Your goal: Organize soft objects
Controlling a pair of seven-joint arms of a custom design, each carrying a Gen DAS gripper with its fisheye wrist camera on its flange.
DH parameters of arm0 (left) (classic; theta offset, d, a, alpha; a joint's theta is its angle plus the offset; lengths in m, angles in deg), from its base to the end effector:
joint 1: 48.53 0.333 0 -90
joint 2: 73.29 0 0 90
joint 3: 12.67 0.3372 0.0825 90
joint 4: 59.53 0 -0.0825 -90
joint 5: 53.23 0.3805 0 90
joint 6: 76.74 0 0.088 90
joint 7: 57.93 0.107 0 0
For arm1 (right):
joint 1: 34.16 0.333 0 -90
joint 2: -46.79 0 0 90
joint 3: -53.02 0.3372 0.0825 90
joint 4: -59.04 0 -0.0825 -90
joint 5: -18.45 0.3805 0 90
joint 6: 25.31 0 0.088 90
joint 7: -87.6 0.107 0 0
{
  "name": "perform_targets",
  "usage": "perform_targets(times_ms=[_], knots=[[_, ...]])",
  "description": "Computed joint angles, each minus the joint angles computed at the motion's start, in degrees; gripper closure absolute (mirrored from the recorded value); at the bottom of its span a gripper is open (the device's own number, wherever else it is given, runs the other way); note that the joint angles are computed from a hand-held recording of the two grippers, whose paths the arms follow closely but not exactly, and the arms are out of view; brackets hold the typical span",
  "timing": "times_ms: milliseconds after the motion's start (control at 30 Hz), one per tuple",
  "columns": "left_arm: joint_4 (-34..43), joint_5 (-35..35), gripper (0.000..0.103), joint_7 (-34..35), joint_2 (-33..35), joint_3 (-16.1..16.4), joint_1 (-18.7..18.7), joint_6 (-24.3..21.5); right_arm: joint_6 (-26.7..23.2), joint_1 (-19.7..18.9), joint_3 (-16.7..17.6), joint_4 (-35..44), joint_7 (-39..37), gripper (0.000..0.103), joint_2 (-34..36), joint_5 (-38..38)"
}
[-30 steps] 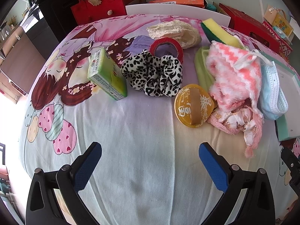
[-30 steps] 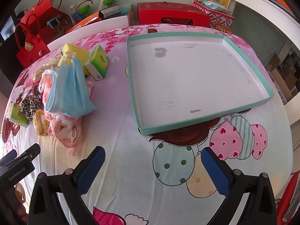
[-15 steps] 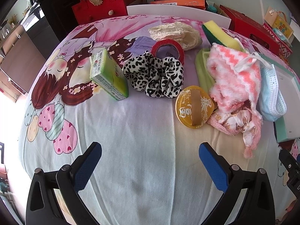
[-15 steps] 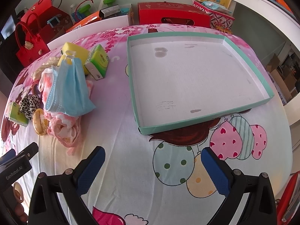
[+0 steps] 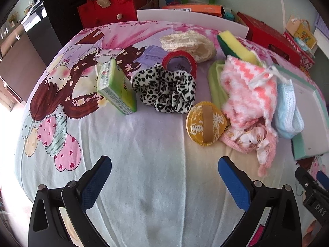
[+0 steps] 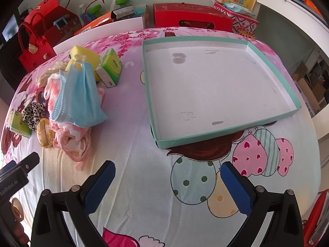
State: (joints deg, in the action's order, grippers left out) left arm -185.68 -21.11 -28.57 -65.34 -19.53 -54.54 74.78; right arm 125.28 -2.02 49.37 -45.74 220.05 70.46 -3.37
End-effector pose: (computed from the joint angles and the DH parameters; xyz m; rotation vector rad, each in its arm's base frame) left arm 0.5550 -0.1398 0.3721 -2.2863 1.5452 -0.3486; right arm 0.5920 0.3367 0.3697 -2.0244 1.8995 -0.4676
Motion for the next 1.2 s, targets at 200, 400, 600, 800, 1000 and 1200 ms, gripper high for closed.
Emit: perform_targets(times_ms=[200,400,600,800,1000,1200], knots=[[-1.43,2.98,0.0,-4.22,-1.26,0.96,0.45,3.9,2.26,1.48,-1.72,-1.2,3.62,0.0,-1.53,-3.52],[-2.01,-2.75,0.0,-2.6,-2.03,0.68,2.64,9.97,8.44,1.4,-1.73,-1.41,6.25,0.0,-3.62,-7.53],[2.13,2.79,0.0,-8.46,-1.56,1.95,1.64,6.66,8.75,0.83,-0.45,4.34,2.44,0.0,-1.02,-6.28],[3.81,3.22,0.0,-11.13,0.33,2.33,2.38,10.99,8.12,-0.21,1.71,11.39,-6.94,0.002,4.01,3.32],[4.23,4.34,0.0,-9.46,2.31,2.86,1.47,10.73,10.29,-0.01,2.55,12.21,-12.95,0.009,6.39,9.55],[4.49,8.33,0.0,-9.39,3.24,3.24,0.37,8.0,10.47,0.0,2.94,12.18,-17.67,0.016,7.42,15.56]])
